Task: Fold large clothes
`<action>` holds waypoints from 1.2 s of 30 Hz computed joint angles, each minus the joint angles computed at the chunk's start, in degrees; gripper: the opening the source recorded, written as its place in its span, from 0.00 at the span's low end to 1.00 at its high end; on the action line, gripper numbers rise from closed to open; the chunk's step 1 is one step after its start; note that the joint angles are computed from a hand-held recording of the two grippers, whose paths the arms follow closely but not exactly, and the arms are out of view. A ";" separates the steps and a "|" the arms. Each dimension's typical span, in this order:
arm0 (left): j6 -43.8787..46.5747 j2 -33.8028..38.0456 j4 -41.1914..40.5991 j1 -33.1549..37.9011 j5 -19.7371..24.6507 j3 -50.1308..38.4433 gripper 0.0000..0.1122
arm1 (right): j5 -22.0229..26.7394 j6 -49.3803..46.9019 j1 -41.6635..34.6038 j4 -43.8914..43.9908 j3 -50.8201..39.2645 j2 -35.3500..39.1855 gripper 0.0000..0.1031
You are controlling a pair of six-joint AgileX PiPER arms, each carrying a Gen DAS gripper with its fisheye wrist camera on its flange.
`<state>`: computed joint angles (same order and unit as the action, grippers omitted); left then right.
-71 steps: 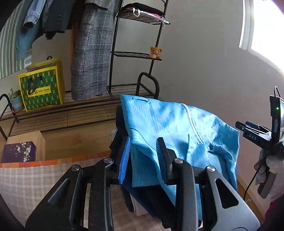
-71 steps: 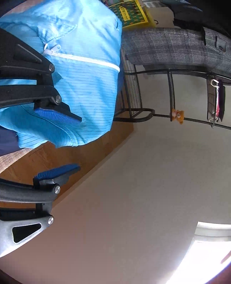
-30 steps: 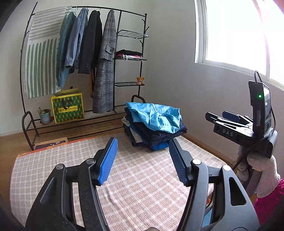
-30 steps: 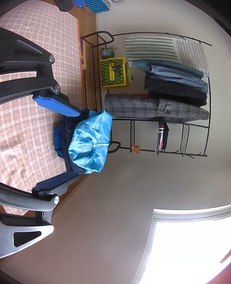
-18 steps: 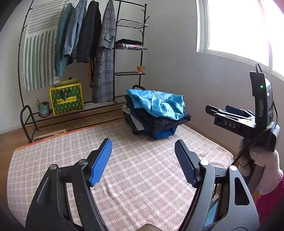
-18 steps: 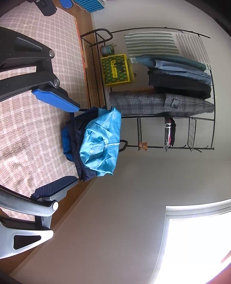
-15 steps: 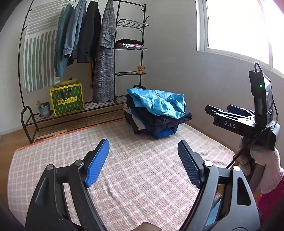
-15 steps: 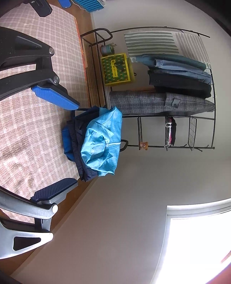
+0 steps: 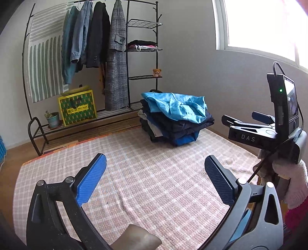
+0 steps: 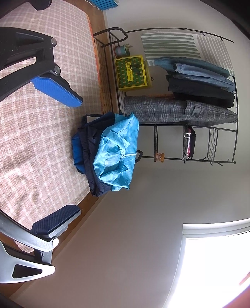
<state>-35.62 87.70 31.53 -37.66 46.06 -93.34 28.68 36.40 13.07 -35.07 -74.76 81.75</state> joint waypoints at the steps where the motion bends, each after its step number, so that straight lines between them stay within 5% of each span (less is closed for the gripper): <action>1: 0.12 0.23 0.11 -0.06 0.35 -0.16 0.92 | -0.12 -0.15 -0.05 0.33 -0.05 0.15 1.00; 36: -0.67 -0.23 1.38 0.80 -0.72 2.42 0.92 | -0.40 -0.21 -0.04 1.89 -0.98 2.44 1.00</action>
<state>-36.28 87.47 32.90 -36.86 45.34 -90.92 28.28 36.20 13.03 -33.18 -75.74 84.20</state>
